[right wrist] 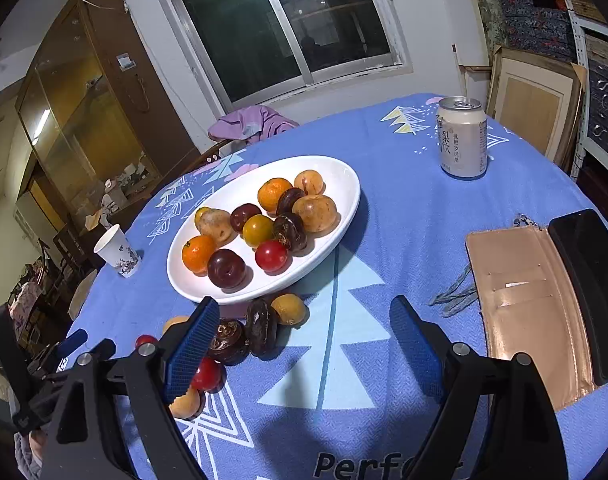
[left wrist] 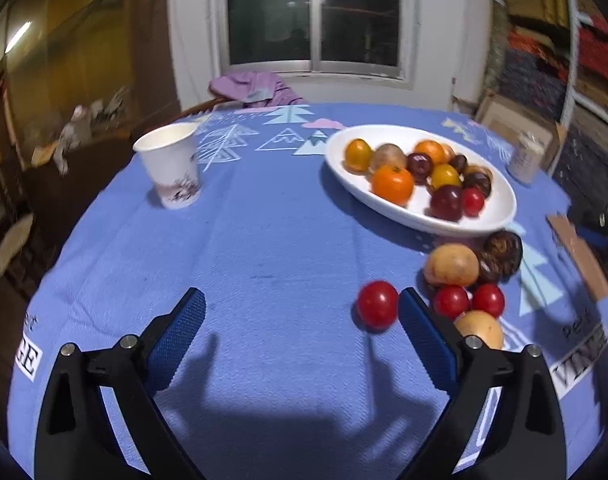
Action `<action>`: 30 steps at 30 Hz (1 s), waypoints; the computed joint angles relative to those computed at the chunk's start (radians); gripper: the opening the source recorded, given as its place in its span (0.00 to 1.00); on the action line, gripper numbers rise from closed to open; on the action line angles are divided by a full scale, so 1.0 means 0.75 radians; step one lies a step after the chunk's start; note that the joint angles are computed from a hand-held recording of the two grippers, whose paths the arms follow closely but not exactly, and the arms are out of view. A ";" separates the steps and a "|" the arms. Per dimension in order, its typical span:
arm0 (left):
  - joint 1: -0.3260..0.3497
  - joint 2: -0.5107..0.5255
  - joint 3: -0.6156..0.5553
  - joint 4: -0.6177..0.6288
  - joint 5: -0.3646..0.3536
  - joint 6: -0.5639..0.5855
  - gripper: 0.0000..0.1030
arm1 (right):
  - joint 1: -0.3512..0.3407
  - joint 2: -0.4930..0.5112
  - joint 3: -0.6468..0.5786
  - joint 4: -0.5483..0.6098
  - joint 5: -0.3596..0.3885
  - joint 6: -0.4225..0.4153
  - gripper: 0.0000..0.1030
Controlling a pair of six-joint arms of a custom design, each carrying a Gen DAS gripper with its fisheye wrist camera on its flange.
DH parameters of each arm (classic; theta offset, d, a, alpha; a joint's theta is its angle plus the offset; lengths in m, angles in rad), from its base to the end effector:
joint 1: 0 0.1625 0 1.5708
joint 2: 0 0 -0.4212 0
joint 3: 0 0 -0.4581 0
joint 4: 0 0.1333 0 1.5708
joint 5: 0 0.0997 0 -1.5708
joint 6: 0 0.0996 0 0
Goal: Organize fruits
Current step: 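Return the left tool to the pile and grasp a red tomato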
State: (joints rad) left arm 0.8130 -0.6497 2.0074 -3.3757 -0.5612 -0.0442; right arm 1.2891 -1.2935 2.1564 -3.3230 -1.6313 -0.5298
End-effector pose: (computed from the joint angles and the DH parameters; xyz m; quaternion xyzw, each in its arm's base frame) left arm -0.2166 -0.5455 -0.0351 0.1976 0.8372 -0.3628 0.3584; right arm -0.0315 -0.5668 0.2344 0.0987 -0.8970 0.3843 0.1948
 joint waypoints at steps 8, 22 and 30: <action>0.002 0.115 -0.115 -0.006 0.008 0.162 0.84 | 0.011 0.011 0.002 -0.013 -0.017 -0.023 0.86; 0.070 0.092 -0.183 0.252 -0.266 0.152 0.31 | 0.025 0.035 -0.010 -0.005 -0.055 -0.046 0.86; 0.076 0.076 -0.169 0.248 -0.313 0.150 0.30 | 0.029 0.048 -0.017 0.010 -0.076 -0.058 0.86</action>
State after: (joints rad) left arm 0.8697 -0.5929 1.8806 -3.1898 -0.7958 0.0685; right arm 1.3108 -1.2572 2.1439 -3.3155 -1.6885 -0.5736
